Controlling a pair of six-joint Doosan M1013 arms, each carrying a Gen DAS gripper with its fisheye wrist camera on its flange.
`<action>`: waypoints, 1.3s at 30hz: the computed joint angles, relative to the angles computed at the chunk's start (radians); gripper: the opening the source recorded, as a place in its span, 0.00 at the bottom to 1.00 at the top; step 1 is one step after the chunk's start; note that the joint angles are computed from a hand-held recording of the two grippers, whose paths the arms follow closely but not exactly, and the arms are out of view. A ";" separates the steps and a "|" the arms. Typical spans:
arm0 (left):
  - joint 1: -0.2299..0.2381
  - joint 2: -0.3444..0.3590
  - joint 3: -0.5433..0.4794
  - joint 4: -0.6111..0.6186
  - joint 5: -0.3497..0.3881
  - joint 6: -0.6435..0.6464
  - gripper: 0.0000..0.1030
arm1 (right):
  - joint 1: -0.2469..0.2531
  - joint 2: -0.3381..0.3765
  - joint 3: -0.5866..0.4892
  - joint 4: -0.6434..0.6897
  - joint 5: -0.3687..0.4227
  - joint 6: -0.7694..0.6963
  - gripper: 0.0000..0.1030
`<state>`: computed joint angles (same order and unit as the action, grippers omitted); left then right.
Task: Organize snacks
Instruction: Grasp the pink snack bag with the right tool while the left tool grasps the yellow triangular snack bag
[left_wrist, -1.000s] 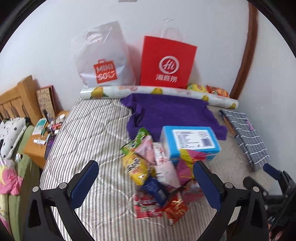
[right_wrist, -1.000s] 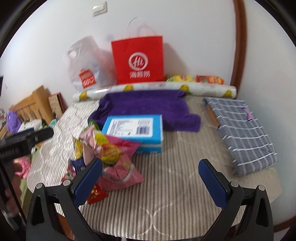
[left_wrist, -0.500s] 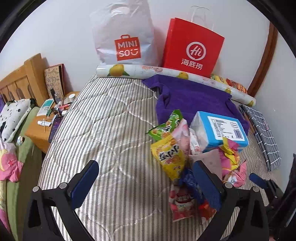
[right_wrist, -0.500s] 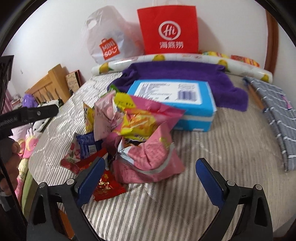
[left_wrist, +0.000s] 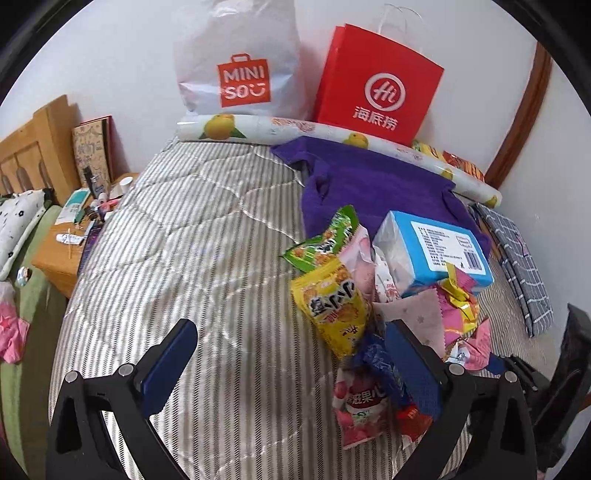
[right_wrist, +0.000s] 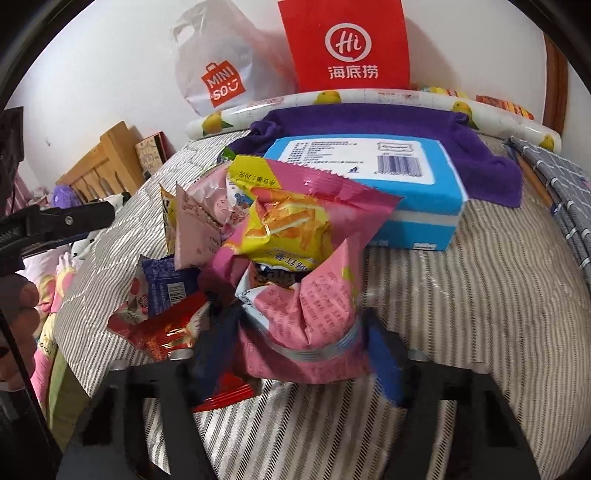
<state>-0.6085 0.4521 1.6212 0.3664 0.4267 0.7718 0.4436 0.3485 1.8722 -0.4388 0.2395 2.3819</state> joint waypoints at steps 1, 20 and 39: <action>-0.001 0.005 -0.004 -0.010 0.002 0.014 0.99 | -0.003 -0.003 0.002 0.024 -0.004 -0.020 0.55; 0.025 0.124 -0.131 -0.382 0.052 0.365 0.59 | -0.037 -0.092 0.080 -0.216 -0.005 0.217 0.48; 0.033 0.034 -0.072 -0.183 0.033 0.191 0.44 | -0.068 -0.114 0.089 -0.295 0.003 0.325 0.48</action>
<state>-0.5754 0.4863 1.5494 0.1830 0.4602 0.9628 0.3753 0.2342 1.9613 -0.7339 0.2427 2.7071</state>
